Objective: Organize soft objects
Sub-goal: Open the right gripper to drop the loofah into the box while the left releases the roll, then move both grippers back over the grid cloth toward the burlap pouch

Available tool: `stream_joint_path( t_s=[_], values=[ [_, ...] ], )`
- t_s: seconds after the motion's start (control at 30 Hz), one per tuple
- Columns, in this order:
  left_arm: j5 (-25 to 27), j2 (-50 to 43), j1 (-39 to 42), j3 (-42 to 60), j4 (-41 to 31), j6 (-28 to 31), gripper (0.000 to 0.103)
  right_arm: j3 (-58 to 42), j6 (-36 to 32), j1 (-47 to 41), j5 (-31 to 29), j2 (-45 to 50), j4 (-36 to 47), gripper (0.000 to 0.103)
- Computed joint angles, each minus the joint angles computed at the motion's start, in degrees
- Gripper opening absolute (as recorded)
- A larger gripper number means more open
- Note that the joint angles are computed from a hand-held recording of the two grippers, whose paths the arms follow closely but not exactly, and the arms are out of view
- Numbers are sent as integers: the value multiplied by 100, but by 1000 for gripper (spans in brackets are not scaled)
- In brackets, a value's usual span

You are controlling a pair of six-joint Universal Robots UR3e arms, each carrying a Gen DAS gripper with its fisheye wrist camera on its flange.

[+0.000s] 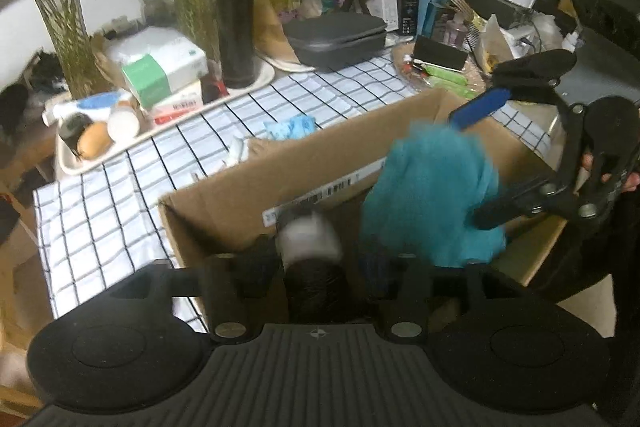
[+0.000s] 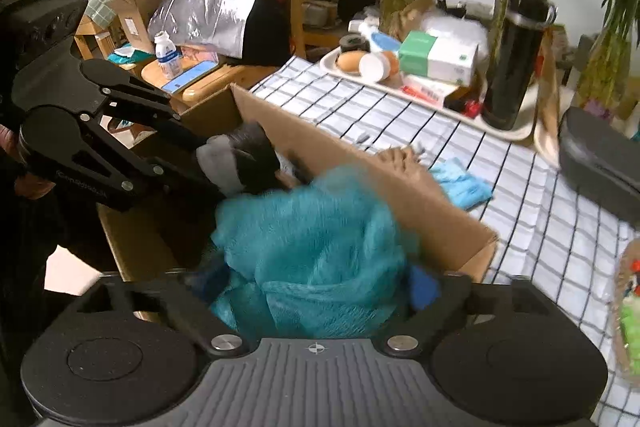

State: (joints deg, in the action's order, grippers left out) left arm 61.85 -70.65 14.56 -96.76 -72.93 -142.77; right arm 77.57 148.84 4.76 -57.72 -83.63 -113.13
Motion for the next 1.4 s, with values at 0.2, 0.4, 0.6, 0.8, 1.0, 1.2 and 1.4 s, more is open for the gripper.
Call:
stream_joint_path(
  t_s=[0.2,0.4,0.6,0.8,1.0,1.2,1.4],
  values=[
    [-230,7,146,75,-201,115,80,40,-83,-84,72,-78,22,103],
    [-261,-1,177,110,-285,144,80,110,-116,-96,22,-124,-106,103],
    [-298,70,194,28,-215,166,80,240,-90,-181,86,-225,-268,103],
    [-520,197,327,-80,-186,253,80,398,-10,-220,57,-295,-531,103],
    [-762,317,469,-214,-68,224,80,629,217,-311,59,-367,-998,103],
    [-1148,521,670,-416,29,279,80,835,490,-398,69,-398,-1494,103],
    [-1291,625,804,-628,389,12,80,934,685,-445,130,-369,-1801,103]
  ],
)
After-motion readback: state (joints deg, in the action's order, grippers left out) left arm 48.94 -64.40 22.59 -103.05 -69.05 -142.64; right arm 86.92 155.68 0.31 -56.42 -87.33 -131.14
